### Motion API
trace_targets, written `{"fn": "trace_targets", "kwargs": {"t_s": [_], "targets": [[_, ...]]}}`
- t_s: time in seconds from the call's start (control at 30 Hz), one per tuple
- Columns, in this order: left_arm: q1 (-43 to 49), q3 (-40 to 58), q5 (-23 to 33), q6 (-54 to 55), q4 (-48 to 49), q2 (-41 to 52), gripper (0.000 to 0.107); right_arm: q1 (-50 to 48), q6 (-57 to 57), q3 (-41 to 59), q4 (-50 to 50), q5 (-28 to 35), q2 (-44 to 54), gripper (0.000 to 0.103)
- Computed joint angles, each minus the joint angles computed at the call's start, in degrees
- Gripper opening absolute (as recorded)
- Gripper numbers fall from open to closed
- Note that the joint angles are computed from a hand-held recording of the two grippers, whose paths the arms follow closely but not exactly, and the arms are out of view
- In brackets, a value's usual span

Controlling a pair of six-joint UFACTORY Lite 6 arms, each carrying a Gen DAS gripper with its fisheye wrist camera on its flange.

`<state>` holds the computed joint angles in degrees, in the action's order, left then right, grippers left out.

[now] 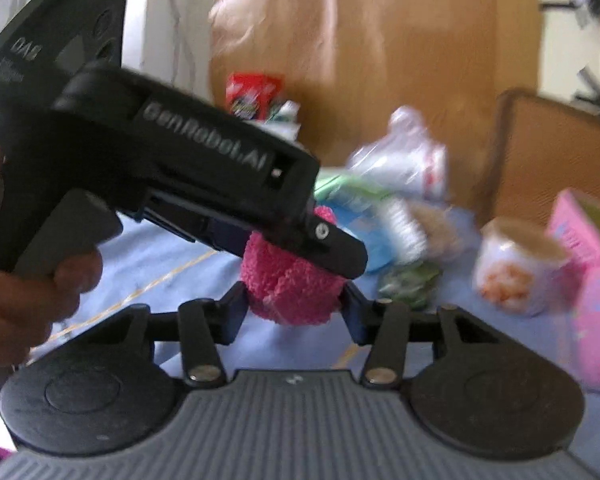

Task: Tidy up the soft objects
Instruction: 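Carry the pink sock over the pink tin and release it inside, then grasp the white wet-wipes pack with the right gripper and lift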

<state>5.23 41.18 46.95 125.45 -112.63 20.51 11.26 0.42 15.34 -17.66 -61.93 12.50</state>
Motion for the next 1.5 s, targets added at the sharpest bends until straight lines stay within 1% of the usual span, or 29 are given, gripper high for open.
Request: {"fn": "trace_targets", "kwargs": {"t_s": [0.07, 0.2, 0.27, 0.37, 0.5, 0.57, 0.6, 0.63, 0.67, 0.7, 0.73, 0.77, 0.8, 0.83, 0.9, 0.97, 1.07, 1.13, 1.23, 1.3, 1.4, 1.5], "targets": [[-4.62, 1.98, -1.97, -0.67, -1.05, -1.39, 0.063, -3.19, -1.44, -2.37, 0.52, -2.69, -2.37, 0.053], [-15.28, 9.14, -6.22, -1.19, -3.87, -0.97, 0.063, -12.81, -2.59, -5.11, -1.51, -5.32, -7.26, 0.053], [-20.49, 15.02, -8.28, -3.37, -3.50, 1.35, 0.063, -19.64, -1.71, -5.61, -4.31, -5.84, -9.95, 0.053], [-27.18, 24.18, -11.70, -6.14, -2.81, 6.14, 0.063, -29.64, 0.32, -3.93, -9.24, -5.94, -10.76, 0.053], [-33.84, 37.42, -16.71, -12.33, 0.67, 15.06, 0.063, -38.41, 1.81, 1.68, -11.59, -5.78, -6.01, 0.053], [-36.07, 43.15, -19.34, -15.11, 2.39, 19.12, 0.063, -39.79, 2.01, 5.28, -10.53, -5.31, -2.27, 0.053], [-37.19, 45.95, -21.13, -15.42, 2.03, 21.20, 0.065, -40.00, 1.48, 7.20, -9.17, -4.99, -0.21, 0.054], [-38.16, 48.35, -23.22, -14.96, 0.87, 23.00, 0.068, -39.32, -0.04, 9.85, -6.06, -4.53, 2.71, 0.058], [-38.70, 49.56, -25.03, -14.12, -0.42, 23.85, 0.068, -37.87, -2.09, 12.71, -2.01, -3.84, 5.82, 0.061], [-39.07, 50.19, -26.73, -12.76, -2.32, 24.43, 0.068, -36.89, -4.38, 14.65, 2.39, -2.93, 7.92, 0.067], [-38.98, 50.26, -27.32, -12.45, -3.09, 24.51, 0.069, -36.99, -5.90, 14.66, 5.26, -3.02, 8.51, 0.067], [-38.26, 48.35, -26.10, -10.74, -4.83, 23.43, 0.069, -37.95, -5.61, 15.87, 5.73, -2.62, 9.68, 0.067], [-37.24, 45.73, -24.25, -8.30, -6.64, 21.94, 0.070, -39.86, -3.80, 15.75, 3.80, -2.67, 9.61, 0.067], [-36.47, 42.60, -23.00, -4.00, -10.15, 20.12, 0.072, -41.92, -1.11, 15.25, 0.74, -3.24, 9.33, 0.067], [-34.28, 33.95, -19.61, 6.24, -18.11, 15.11, 0.073, -43.03, 0.84, 13.91, -1.17, -4.05, 8.51, 0.067], [-31.67, 25.94, -16.13, 12.46, -21.59, 10.72, 0.074, -43.74, 1.41, 10.76, -3.18, -6.96, 6.67, 0.066], [-26.39, 14.03, -11.14, 20.35, -25.32, 4.93, 0.073, -42.16, 2.91, 7.97, -5.27, -9.34, 4.09, 0.065], [-21.61, 7.04, -7.69, 23.89, -26.56, 2.11, 0.073, -39.51, 3.87, 6.67, -6.48, -8.95, 2.32, 0.055], [-12.93, 0.09, -4.02, 25.46, -26.24, 0.35, 0.073, -33.99, 4.91, 5.44, -8.48, -6.28, 0.03, 0.045], [-5.61, -1.88, -2.31, 24.47, -24.19, 1.31, 0.073, -29.00, 6.03, 6.75, -9.21, -3.38, 0.11, 0.040], [2.97, -2.32, -1.85, 27.48, -26.25, 4.51, 0.073, -22.01, 10.10, 11.53, -10.21, 2.49, 1.83, 0.039], [9.76, -1.48, 0.06, 28.84, -25.74, 8.10, 0.073, -14.92, 12.36, 16.14, -8.79, 8.05, 3.35, 0.039]]}}
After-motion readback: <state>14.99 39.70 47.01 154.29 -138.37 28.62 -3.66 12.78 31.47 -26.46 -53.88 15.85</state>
